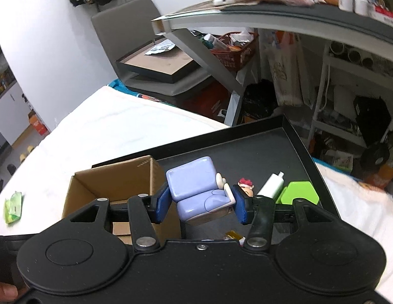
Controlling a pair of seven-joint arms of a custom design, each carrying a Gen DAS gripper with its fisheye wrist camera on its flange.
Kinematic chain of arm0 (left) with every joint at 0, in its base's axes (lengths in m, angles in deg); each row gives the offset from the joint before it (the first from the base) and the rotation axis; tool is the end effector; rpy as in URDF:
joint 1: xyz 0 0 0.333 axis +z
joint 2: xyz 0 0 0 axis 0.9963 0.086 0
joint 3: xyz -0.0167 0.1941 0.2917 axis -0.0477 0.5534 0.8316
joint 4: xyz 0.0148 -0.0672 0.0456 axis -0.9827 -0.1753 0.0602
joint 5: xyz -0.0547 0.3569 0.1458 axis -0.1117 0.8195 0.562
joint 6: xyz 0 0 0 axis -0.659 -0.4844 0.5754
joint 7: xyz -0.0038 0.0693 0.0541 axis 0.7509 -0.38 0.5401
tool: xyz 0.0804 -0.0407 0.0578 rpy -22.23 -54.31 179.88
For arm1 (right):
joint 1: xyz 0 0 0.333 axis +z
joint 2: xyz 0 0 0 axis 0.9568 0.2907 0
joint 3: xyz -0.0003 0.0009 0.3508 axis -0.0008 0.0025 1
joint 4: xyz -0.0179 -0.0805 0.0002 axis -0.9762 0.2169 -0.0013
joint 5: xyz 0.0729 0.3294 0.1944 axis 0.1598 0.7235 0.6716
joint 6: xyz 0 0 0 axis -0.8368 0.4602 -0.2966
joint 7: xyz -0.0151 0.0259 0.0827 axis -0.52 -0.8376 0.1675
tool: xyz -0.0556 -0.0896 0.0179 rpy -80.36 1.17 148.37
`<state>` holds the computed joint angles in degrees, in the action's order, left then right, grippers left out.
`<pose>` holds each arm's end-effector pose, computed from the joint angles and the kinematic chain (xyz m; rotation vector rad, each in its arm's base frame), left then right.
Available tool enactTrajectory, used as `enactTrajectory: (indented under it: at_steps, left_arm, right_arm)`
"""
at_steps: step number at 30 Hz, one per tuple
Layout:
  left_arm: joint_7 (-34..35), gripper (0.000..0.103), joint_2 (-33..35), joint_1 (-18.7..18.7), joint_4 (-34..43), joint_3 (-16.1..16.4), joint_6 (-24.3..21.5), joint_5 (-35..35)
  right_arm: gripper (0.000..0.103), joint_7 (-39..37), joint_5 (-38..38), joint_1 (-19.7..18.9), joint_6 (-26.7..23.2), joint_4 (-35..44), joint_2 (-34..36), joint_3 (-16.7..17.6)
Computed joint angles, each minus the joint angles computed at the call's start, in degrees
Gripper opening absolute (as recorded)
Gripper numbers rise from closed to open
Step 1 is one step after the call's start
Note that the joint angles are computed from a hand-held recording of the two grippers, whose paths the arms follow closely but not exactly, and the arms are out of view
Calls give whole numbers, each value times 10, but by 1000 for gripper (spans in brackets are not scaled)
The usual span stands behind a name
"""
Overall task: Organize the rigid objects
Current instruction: 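Lift the lavender armchair with the right gripper and lower it into the box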
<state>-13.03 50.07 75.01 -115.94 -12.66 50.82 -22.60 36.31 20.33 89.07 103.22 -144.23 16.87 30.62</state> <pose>0.6642 -0.1829 0.5356 -2.2538 1.6009 -0.5269 0.6685 0.2068 0.5567 -1.6988 1.7157 -0.4811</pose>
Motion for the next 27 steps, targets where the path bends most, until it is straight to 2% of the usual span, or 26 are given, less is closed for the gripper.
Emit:
enactTrajectory:
  at_steps: [2, 4, 6, 8, 10, 13, 20, 27]
  left_arm:
    - [14, 52, -5, 10, -11, -5, 14, -23]
    - [46, 50, -10, 29, -22, -16, 36, -77]
    - [48, 48, -11, 29, -25, -11, 42, -81]
    - [48, 39, -13, 34, -32, -9, 54, -94]
    - [75, 32, -14, 48, -40, -18, 64, -138]
    - [93, 26, -19, 51, -50, -17, 68, -155]
    - [114, 19, -21, 59, -68, -16, 88, -190]
    - [143, 19, -28, 65, -83, -20, 105, -212]
  right_arm:
    - [49, 6, -13, 7, -9, 9, 1, -4]
    - [49, 10, -25, 14, -19, 21, 4, -6]
    - [49, 1, -10, 10, -33, 36, 8, 5]
    - [49, -14, 7, 8, -45, 52, 14, 15]
    - [49, -12, -9, 21, -54, 68, 20, 10]
    - [49, -15, -10, 30, -73, 97, 32, 13]
    - [50, -4, -38, 58, -135, 169, 71, 5]
    - [50, -13, -42, 75, -184, 227, 110, 9]
